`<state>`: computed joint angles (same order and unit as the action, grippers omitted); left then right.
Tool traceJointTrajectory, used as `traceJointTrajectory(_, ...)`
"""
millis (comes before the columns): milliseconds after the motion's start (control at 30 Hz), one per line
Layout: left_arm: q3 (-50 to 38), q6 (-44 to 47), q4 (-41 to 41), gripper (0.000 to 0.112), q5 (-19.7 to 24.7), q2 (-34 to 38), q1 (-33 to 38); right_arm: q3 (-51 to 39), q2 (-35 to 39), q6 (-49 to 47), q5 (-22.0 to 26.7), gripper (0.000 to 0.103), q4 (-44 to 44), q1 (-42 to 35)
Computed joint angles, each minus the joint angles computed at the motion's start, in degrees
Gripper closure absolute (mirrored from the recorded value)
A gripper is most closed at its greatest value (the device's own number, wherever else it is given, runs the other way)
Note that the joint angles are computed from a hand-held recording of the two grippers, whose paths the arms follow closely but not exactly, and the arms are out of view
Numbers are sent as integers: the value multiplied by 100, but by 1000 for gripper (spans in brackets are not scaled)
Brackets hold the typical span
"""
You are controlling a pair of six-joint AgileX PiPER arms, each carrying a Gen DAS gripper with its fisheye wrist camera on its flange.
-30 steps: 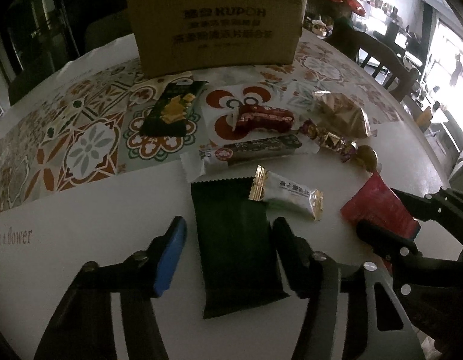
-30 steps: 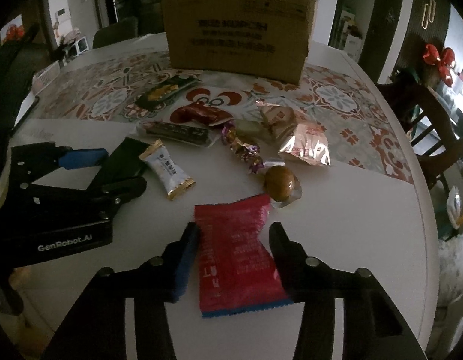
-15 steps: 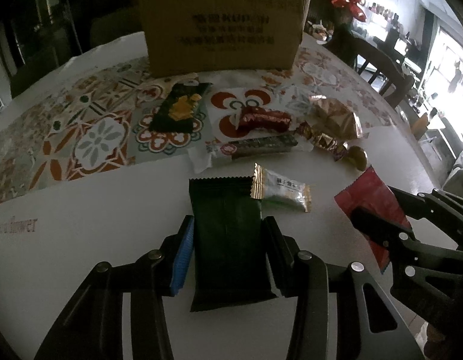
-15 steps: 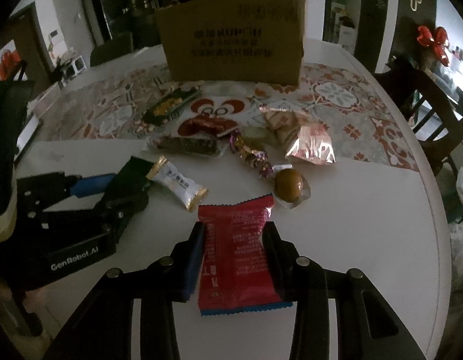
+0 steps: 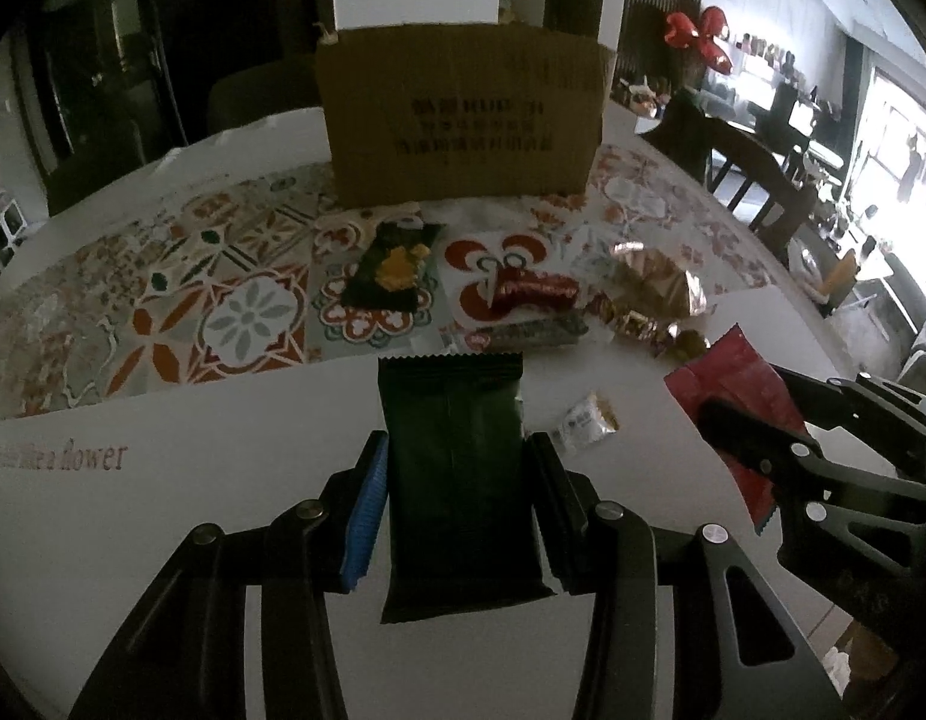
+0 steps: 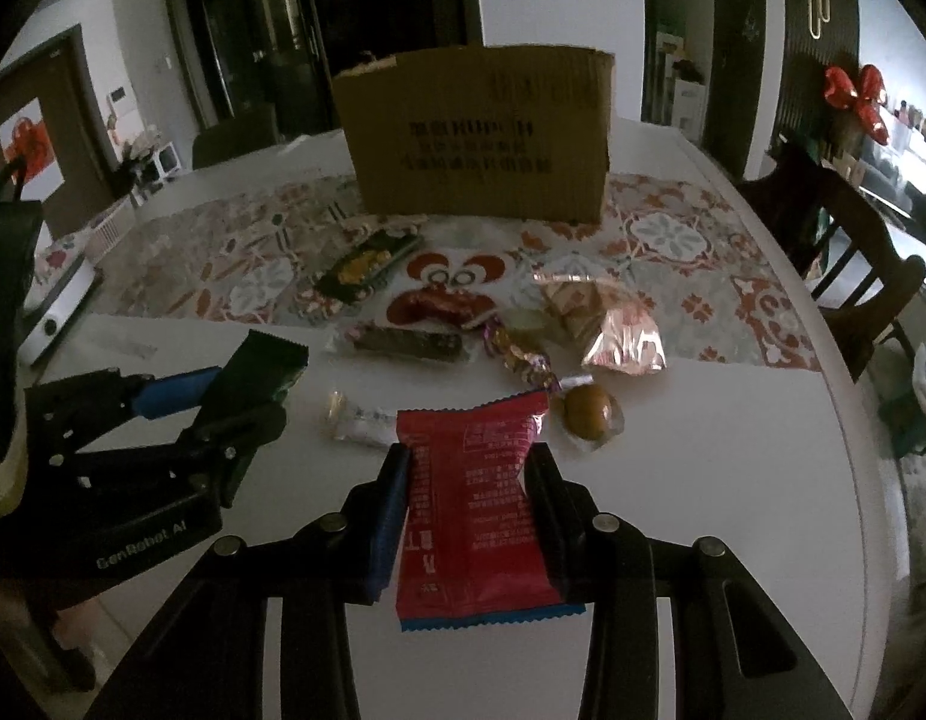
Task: Organize snacks
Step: 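Carry both packs into the cardboard box and open both grippers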
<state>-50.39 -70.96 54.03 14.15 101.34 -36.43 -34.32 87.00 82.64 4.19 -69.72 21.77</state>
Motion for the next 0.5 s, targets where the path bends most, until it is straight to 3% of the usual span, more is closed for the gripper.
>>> traceJointTrajectory(300, 46, -949, 1013, 67, 68, -380, -50, -137, -275, 1291, 184, 63, -1267, 47)
traceJointTrajectory(500, -218, -779, 1066, 67, 101, -467, 25, -332, -397, 1467, 267, 63, -1510, -13)
